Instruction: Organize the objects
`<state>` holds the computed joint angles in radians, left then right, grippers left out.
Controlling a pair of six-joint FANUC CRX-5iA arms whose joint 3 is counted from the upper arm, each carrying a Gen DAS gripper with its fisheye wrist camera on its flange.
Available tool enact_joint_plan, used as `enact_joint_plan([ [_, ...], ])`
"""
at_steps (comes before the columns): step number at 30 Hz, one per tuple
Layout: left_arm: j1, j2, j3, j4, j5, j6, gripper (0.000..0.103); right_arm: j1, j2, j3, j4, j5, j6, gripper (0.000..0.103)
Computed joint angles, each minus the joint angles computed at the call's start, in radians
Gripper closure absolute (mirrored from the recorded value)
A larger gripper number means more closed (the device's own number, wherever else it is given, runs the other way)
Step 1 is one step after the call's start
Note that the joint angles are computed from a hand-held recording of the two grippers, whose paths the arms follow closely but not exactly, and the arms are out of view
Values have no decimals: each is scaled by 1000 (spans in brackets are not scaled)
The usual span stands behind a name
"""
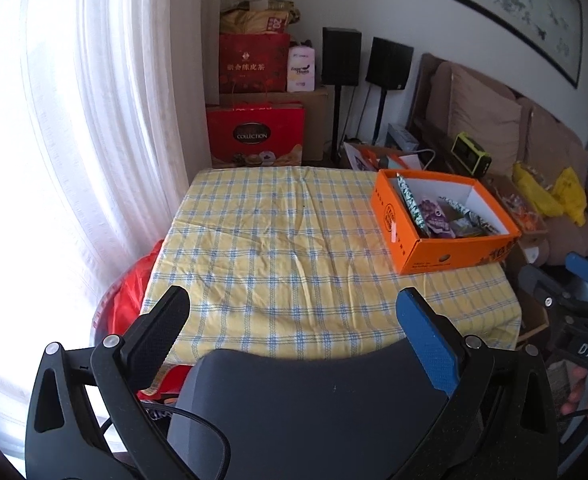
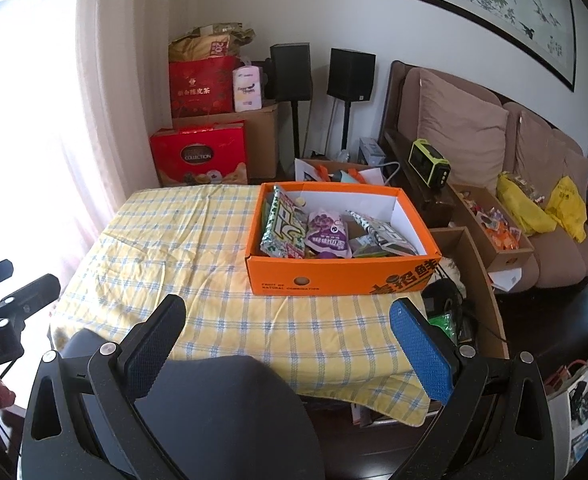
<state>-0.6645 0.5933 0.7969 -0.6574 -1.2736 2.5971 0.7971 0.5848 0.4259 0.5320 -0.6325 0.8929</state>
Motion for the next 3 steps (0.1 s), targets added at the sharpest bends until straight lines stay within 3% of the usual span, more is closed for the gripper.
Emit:
enact_joint_plan([
  [3,4,-6,-12,11,16,6,0,0,0,-3,8,3,-12,0],
])
